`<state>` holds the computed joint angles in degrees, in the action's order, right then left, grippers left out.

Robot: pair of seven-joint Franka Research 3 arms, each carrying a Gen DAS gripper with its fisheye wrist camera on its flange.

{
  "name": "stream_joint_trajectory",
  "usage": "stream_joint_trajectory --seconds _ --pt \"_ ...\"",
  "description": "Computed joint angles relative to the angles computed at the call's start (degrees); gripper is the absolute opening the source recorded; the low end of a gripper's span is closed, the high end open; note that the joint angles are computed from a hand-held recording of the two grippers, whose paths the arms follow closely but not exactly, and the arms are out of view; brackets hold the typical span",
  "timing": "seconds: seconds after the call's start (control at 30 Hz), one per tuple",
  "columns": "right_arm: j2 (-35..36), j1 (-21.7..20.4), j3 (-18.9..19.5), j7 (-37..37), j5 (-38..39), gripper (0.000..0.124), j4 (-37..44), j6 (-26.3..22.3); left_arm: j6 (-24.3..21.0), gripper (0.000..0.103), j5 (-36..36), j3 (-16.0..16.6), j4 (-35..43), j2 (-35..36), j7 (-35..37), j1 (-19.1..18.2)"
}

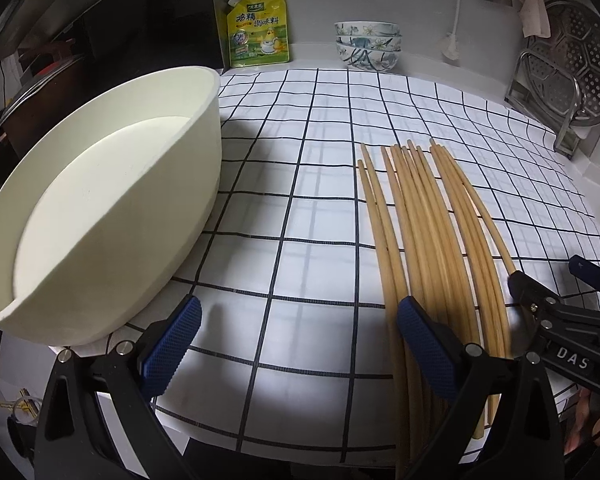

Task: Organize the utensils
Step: 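Close the left gripper on one wooden chopstick while the right gripper grasps another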

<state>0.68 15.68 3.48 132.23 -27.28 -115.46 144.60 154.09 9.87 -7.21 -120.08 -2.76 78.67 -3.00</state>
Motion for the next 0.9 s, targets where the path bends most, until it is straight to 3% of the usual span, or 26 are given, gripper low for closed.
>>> stream_joint_trajectory --seconds 0.23,0.73,0.83,0.9 --pt "-0.5 -0.5 -0.1 -2.1 2.7 0.094 -1.5 2.7 0.1 0.097 0.9 -0.1 -0.2 0.0 -1.9 0.1" --pt "-0.2 -0.5 -0.1 -1.0 1.6 0.093 -1.4 3.6 -0.7 0.097 2.8 -0.4 1.0 1.5 -3.1 -0.2" --pt "0.1 -0.3 -0.1 0.4 -0.4 0.092 -1.1 3.8 -0.8 0.095 2.5 -0.4 1.9 2.2 -2.9 -0.2" --pt "0.1 -0.3 -0.1 -0.3 0.0 0.085 -1.2 4.5 -0.5 0.084 0.9 -0.4 2.4 2.6 -2.0 -0.2"
